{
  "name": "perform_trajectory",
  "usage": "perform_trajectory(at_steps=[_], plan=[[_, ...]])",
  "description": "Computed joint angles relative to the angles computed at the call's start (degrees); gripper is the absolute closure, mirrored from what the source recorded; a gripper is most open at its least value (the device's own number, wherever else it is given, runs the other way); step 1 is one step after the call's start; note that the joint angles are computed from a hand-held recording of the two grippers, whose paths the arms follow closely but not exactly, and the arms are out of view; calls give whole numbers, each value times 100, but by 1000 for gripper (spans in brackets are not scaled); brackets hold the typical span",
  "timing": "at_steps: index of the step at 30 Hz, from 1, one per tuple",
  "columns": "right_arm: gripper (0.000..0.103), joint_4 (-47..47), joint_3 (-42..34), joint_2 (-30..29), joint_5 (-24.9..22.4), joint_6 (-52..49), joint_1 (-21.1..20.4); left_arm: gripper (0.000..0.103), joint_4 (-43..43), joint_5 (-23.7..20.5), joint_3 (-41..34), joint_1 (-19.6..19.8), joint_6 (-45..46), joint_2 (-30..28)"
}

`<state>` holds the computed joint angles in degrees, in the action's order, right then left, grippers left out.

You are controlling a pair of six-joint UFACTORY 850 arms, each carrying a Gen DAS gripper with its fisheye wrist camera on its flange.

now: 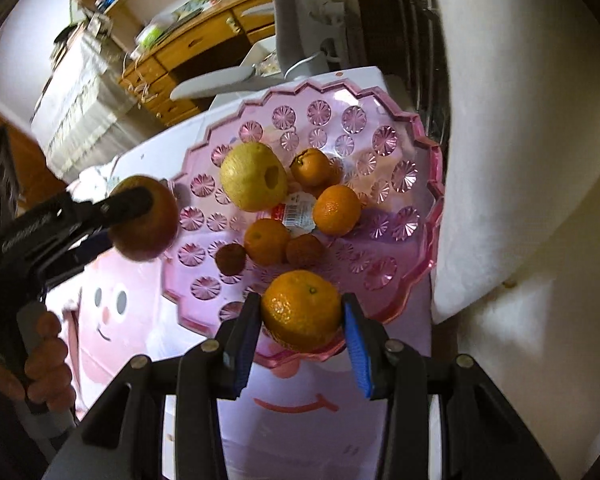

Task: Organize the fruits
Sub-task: 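Carry the apple and orange into the pink glass bowl and open both grippers, then withdraw both grippers from the bowl toward the avocado and banana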

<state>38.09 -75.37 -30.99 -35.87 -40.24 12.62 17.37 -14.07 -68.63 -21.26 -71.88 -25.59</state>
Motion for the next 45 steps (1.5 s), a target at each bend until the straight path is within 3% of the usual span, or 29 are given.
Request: perform_trajectory(at_steps=[13, 17, 18, 20, 30, 36, 42, 45], plan=[[61, -145, -204, -229, -211, -39, -63, 42, -425, -230, -314, -32, 430, -358], [59, -48, -153, -199, -171, -45, -57, 32, -8, 214, -86, -18, 156, -116], [52, -5, -122, -173, -129, -62, -56, 31, 216, 206, -60, -21, -80, -72], [47, 36, -46, -105, 7, -25, -33, 31, 576, 249, 64, -20, -536, 47], [47, 518, 385, 245, 247, -312, 93, 30, 157, 367, 1165, 18, -709, 792], [47, 1091, 796, 575, 362, -747, 247, 30, 571, 469, 1991, 48, -1331, 1389], [47, 1478, 1263, 941, 557, -706, 506, 30, -271, 510, 2694, 196, -323, 2043], [47, 1585, 1497, 1145, 747, -543, 714, 30, -1235, 433, 2964, 361, 920, 2359]])
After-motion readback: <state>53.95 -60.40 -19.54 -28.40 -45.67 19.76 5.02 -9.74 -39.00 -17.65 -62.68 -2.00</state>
